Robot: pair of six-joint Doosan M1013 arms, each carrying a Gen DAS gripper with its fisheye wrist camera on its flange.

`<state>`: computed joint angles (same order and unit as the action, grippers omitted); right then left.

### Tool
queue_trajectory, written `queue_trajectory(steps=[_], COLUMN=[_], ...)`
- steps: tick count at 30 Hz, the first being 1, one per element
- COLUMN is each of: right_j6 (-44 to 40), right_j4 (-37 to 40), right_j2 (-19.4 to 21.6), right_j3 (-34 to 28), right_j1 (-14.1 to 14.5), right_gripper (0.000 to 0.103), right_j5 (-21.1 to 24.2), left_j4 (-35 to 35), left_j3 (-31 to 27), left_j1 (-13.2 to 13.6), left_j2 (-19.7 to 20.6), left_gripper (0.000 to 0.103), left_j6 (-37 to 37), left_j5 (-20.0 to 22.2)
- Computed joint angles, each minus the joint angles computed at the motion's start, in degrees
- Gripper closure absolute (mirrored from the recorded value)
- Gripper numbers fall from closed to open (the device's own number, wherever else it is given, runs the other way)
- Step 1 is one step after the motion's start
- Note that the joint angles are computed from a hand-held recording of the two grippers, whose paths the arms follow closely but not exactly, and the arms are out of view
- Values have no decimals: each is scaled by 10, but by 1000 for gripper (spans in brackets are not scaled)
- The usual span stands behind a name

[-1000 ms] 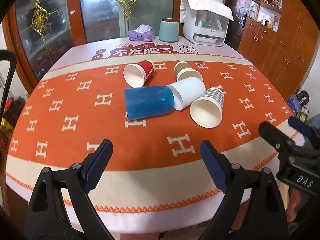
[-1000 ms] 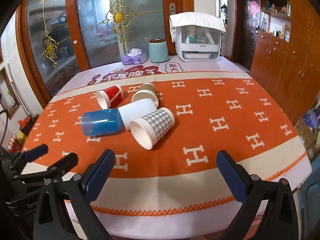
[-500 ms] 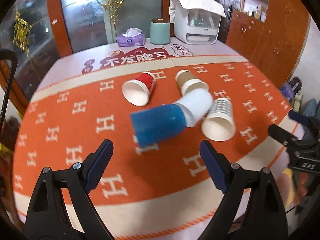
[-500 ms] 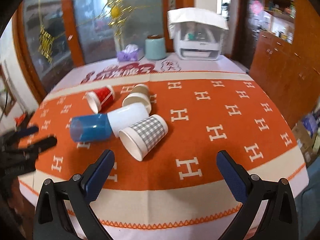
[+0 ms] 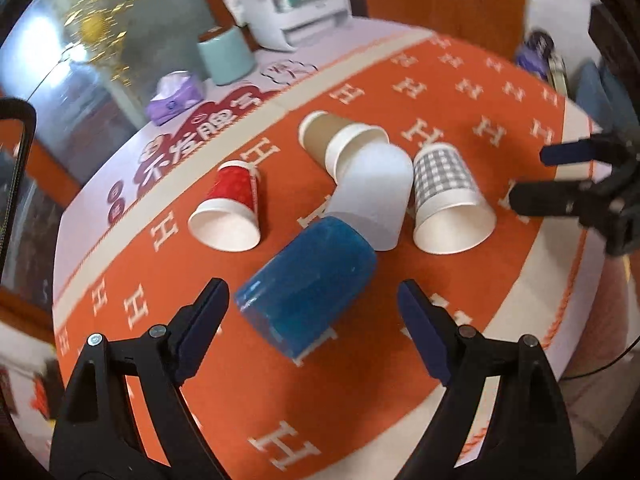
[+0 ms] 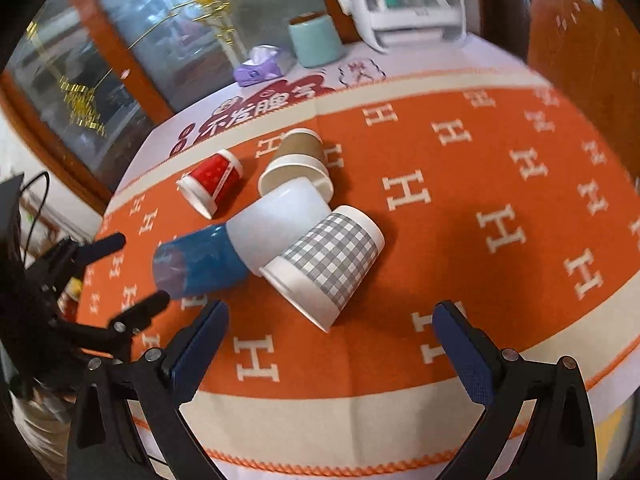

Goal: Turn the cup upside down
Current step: 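Move the left gripper down to the blue cup lying on its side, then close the left gripper around the blue cup's body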

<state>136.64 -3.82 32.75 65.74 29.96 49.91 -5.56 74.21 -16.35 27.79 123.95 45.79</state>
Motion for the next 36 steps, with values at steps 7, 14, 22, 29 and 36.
queue_trajectory(steps=[7, 14, 22, 29, 36], right_j6=[-10, -21, -31, -27, -27], right_j4=[14, 37, 61, 61, 70], right_j2=[6, 18, 22, 18, 11], right_j3=[5, -6, -3, 6, 18], right_j1=[-7, -11, -16, -15, -15], right_gripper=[0, 1, 1, 1, 1], right_j5=[-26, -29, -33, -39, -47], left_j4=[81, 92, 94, 128, 174], left_j3=[-42, -70, -67, -56, -44], left_j1=[-20, -27, -29, -35, -40], left_j2=[43, 71, 73, 73, 74], left_gripper=[18, 32, 32, 31, 32], left_j6=[46, 85, 106, 96, 69], left_j5=[46, 88, 76, 55, 31])
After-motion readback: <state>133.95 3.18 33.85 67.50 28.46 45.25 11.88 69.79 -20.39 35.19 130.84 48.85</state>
